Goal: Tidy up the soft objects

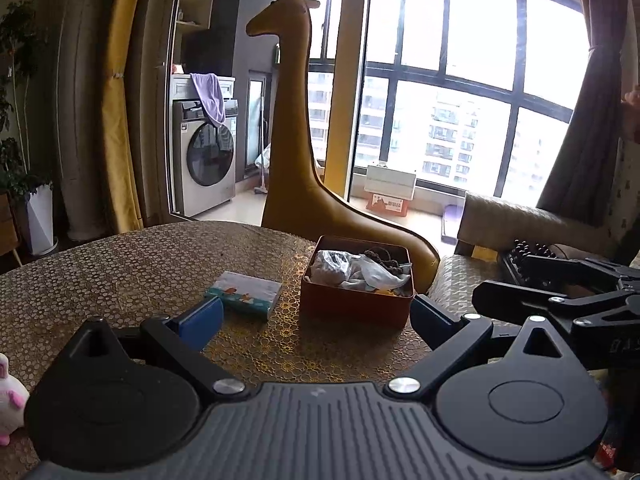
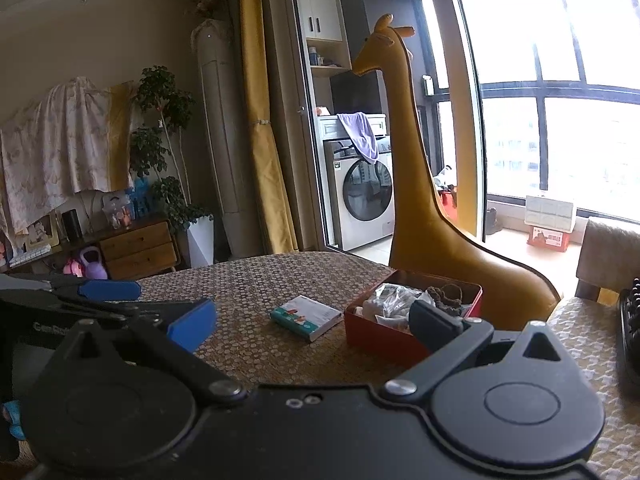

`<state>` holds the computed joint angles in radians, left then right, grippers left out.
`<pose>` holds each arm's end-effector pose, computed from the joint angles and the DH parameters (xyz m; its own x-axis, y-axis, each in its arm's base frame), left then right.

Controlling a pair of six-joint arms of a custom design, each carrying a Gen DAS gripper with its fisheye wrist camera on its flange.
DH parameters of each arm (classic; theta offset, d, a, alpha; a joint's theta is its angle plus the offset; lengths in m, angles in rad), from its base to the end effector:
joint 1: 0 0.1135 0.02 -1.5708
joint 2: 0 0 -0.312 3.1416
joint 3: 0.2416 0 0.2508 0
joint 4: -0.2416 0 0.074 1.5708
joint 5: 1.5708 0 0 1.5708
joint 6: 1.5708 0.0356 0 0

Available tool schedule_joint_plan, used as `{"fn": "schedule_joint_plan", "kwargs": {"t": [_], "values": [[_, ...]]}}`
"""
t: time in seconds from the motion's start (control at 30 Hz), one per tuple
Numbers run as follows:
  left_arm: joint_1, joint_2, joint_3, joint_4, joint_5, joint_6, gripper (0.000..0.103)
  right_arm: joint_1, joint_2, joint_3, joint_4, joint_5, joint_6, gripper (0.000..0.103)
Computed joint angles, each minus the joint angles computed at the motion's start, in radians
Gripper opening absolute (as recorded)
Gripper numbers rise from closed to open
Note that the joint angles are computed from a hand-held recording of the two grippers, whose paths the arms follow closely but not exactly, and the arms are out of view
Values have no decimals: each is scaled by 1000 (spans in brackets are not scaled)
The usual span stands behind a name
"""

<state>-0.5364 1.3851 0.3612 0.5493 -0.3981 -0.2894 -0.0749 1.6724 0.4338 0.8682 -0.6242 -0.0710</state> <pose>0.2093 -0.1084 0.1945 -0.4263 -0.0526 -0.9030 0.0553 0.9949 -0.0840 0.2845 -0.0005 0.1760 -0.3258 -0.0333 -0.9448 -0.5069 0.8497 0.1449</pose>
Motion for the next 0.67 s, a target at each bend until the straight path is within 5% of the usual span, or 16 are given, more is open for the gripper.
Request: {"fn": "schedule_joint_plan", "kwargs": {"t": [0.67], "values": [[15,-15,-12,-32,-5,-24,101,1,-11,-17,-21,-8,10,103]]}}
